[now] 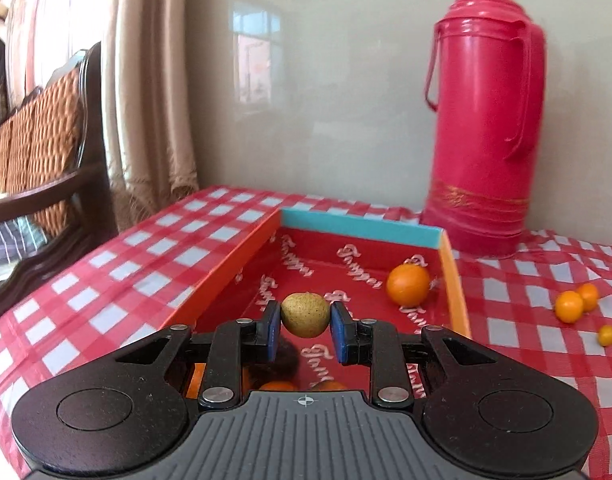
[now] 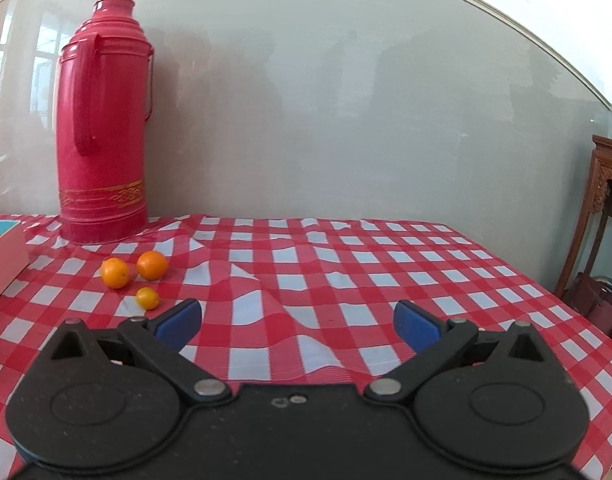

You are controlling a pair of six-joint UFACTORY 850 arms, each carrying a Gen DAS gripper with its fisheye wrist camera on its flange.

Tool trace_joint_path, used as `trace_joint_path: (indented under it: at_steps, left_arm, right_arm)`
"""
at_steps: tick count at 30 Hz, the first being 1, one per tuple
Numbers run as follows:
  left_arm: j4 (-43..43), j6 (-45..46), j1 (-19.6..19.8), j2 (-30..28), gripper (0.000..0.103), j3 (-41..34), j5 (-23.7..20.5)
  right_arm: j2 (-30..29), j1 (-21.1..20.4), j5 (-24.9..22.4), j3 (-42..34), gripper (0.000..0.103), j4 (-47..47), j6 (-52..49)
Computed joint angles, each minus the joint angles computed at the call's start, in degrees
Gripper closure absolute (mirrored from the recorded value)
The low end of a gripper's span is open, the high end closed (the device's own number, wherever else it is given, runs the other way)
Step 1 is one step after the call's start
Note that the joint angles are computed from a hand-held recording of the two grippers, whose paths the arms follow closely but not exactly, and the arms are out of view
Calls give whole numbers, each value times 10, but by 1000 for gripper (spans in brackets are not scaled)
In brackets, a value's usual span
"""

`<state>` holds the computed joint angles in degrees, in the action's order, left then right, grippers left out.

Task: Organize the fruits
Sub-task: 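Carry the pale fruit with the left gripper into the box and open, then grasp a small tangerine with the right gripper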

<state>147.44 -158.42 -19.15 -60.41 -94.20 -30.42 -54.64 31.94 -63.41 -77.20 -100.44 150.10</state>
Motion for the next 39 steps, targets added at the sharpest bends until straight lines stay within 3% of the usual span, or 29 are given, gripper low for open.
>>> trace_joint_path:
  at_steps: [6, 8, 9, 10, 12, 14, 16, 29, 34, 39]
  left_arm:
    - [2, -21, 6, 8, 75, 15, 7]
    - [19, -44, 11, 15, 69, 22, 18]
    - [15, -44, 12, 18, 52, 26, 16]
    - [7, -42, 12, 21, 27, 30, 9]
    - [-5, -39, 11, 31, 11, 51, -30]
    - [9, -46, 12, 41, 8, 68, -50]
    - [26, -61, 18, 51, 5, 76, -42]
    - [61, -112, 54, 96, 4, 150, -65]
    - [68, -127, 65, 99, 4, 164, -65]
    - [81, -142, 75, 92, 4, 177, -87]
  right_arm:
    - [-10, 3, 5, -19, 6, -4, -18]
    - [-12, 4, 9, -24, 6, -6, -22]
    - [-14, 5, 12, -27, 6, -9, -24]
    - [-16, 5, 13, -30, 6, -10, -25]
    - [-20, 7, 15, -39, 6, -13, -33]
    - [-23, 8, 20, -45, 6, -18, -37]
    - [-26, 8, 25, -51, 6, -24, -39]
    - [-41, -2, 100, -86, 7, -66, -43]
    - [-52, -7, 131, -107, 10, -65, -58]
    - [-57, -13, 157, -123, 21, -65, -75]
